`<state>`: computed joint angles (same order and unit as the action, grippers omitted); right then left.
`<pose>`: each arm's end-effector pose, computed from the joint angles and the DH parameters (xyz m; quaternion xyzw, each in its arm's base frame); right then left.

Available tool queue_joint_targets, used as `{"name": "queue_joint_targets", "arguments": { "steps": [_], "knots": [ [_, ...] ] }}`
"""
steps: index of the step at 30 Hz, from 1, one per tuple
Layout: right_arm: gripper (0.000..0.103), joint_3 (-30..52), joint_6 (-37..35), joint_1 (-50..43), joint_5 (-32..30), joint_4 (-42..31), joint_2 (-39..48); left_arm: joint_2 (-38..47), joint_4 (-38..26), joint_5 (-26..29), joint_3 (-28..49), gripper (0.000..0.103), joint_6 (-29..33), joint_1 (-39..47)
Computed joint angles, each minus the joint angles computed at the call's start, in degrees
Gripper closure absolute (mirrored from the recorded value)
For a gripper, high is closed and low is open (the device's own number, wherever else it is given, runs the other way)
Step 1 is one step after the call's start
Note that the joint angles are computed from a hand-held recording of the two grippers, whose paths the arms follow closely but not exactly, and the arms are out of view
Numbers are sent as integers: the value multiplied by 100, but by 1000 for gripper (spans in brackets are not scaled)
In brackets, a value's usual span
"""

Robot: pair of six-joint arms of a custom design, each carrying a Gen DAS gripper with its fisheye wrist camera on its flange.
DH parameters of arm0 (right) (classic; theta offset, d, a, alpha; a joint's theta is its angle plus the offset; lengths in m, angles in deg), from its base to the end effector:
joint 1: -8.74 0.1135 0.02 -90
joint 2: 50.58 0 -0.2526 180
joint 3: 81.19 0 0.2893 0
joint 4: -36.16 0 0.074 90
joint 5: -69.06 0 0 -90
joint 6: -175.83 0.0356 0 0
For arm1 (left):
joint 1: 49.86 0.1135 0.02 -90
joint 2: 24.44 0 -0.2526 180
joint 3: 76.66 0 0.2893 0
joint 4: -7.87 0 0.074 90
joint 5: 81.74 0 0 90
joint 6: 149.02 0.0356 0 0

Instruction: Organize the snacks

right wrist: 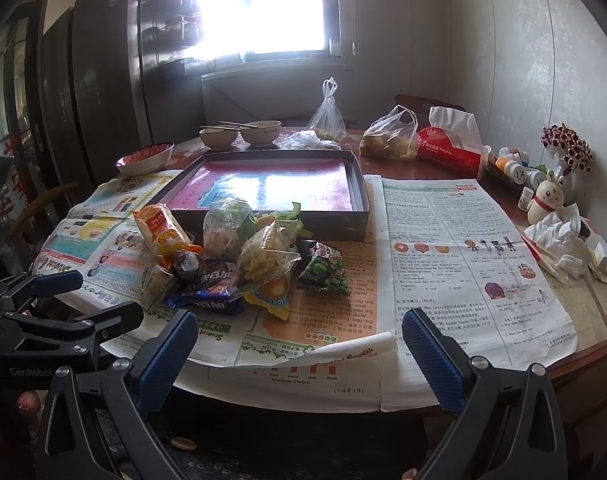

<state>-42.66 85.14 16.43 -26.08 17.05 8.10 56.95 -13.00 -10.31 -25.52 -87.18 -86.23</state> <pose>0.2424 0.0359 0.1604 -0.0851 0.8988 0.0666 0.4248 0.2481 -0.1686 0.1336 0.0131 0.9321 -0.0467 0.3590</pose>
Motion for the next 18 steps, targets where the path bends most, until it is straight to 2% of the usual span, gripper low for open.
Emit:
{"name": "queue_joint_targets", "arguments": {
  "steps": [18],
  "knots": [
    [0, 132, -30, 140, 79, 40, 182, 72, 96, 428, -29, 1, 42, 325]
  ]
}}
